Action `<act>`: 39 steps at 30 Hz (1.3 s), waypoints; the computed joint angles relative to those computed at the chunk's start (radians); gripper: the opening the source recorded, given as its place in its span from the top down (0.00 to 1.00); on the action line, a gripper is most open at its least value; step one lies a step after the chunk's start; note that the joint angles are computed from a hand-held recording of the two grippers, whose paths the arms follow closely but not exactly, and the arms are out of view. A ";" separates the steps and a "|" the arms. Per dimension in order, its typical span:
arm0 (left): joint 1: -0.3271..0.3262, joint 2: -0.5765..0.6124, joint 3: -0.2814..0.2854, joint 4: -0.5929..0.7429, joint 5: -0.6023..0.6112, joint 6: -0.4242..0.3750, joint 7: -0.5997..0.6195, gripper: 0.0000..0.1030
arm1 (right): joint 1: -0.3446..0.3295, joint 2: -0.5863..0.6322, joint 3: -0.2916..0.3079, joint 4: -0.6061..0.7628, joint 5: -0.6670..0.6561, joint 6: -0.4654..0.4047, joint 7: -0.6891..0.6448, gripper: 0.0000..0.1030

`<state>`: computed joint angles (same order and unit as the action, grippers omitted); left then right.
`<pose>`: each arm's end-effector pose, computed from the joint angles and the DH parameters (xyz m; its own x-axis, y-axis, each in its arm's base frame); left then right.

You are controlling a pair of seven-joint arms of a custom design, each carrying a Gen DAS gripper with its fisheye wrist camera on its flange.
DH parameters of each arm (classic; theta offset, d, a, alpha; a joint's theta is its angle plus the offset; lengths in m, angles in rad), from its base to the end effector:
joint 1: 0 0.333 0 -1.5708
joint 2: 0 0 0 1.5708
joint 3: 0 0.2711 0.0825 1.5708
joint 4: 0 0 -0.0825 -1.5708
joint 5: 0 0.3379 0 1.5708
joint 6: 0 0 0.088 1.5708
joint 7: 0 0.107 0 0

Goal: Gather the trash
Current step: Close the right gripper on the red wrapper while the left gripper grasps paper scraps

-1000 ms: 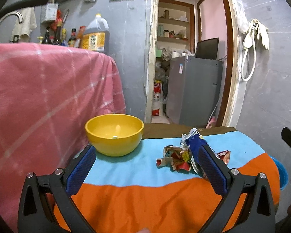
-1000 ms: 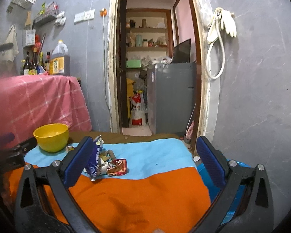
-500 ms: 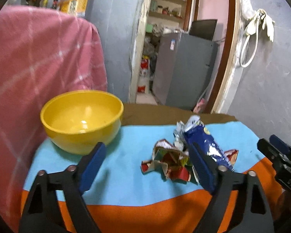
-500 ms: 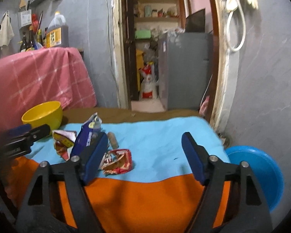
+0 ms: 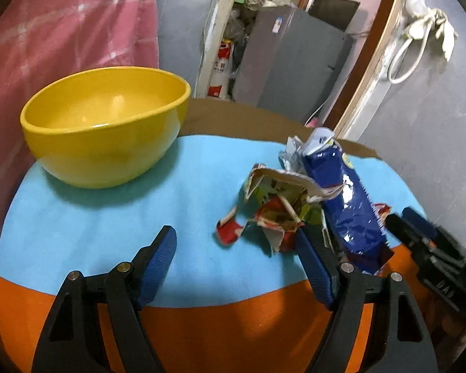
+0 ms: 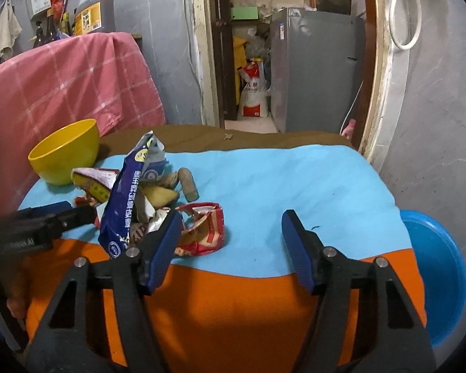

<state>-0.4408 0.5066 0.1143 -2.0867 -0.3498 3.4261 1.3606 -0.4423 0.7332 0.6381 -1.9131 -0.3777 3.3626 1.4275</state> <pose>0.5635 -0.1549 0.2780 0.1016 -0.9557 0.2763 -0.6758 -0.2702 -0.6858 0.6119 0.1038 0.2821 0.4454 -0.8929 -0.0657 -0.5609 -0.2211 -0.7978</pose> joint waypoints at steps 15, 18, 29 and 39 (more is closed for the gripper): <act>0.243 -0.012 -0.217 -0.030 0.144 0.057 -0.092 0.66 | -0.036 0.057 0.094 0.074 0.116 -0.191 -0.184 0.47; 0.208 -0.018 -0.186 -0.021 0.142 0.016 -0.089 0.84 | -0.054 0.070 0.123 0.080 0.144 -0.221 -0.237 0.61; 0.030 -0.035 -0.036 -0.040 0.043 0.020 -0.050 0.96 | -0.219 0.132 0.288 -0.008 0.241 -0.140 -0.377 0.71; -0.144 -0.089 0.041 -0.130 -0.190 0.103 0.054 1.00 | -0.337 0.165 0.361 -0.119 0.103 0.040 -0.328 0.72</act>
<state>-0.5849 0.4176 0.1552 -2.2163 -0.5394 3.5293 1.4143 -0.7791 0.8981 0.9987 -2.0317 -0.2745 3.4022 1.0990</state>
